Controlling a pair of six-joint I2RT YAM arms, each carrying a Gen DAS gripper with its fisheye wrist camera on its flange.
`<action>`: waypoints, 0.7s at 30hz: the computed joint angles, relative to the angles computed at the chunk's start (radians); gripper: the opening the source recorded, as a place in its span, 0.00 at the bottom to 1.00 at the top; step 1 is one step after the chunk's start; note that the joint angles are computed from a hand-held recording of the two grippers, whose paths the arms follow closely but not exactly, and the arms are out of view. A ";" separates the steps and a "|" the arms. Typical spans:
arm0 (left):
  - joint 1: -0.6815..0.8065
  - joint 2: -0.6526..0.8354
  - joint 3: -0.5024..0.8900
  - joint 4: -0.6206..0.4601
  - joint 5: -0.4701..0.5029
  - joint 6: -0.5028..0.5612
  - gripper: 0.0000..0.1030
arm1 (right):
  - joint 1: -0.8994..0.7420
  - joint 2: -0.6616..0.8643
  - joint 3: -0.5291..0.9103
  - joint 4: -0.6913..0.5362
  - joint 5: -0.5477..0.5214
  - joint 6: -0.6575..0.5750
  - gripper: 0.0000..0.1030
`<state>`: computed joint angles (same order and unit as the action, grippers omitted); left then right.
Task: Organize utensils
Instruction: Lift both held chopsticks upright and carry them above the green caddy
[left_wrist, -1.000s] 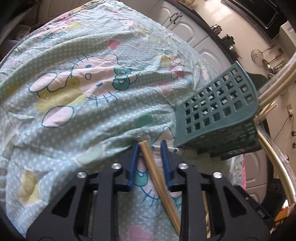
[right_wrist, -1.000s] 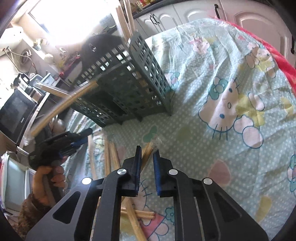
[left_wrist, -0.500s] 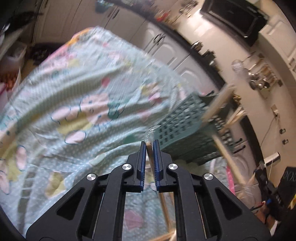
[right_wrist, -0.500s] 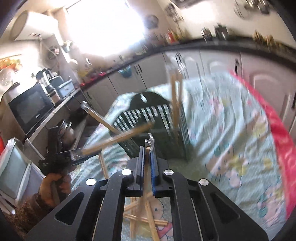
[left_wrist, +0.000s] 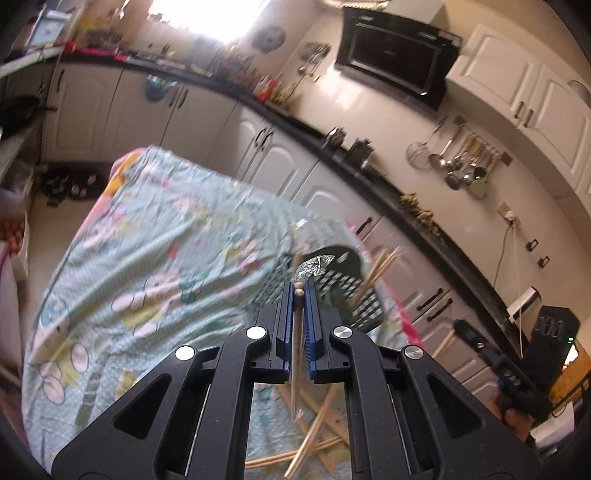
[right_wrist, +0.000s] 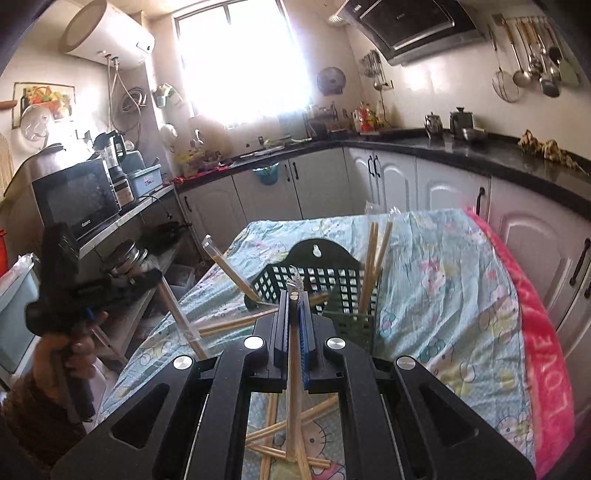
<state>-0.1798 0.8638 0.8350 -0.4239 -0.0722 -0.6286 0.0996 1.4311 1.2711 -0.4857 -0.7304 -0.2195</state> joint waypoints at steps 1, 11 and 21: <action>-0.014 -0.002 0.017 -0.008 -0.020 0.009 0.03 | 0.002 -0.005 0.003 0.002 0.000 0.001 0.05; -0.079 0.021 0.186 -0.057 -0.091 0.071 0.03 | 0.032 -0.006 0.091 0.042 0.001 0.031 0.05; -0.111 0.126 0.367 -0.041 -0.151 0.135 0.03 | 0.079 0.028 0.219 0.143 0.030 0.082 0.05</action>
<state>-0.2910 0.9899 1.2025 -0.4653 -0.2236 -0.4941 0.1782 1.4589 1.4897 -0.3425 -0.7007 -0.1371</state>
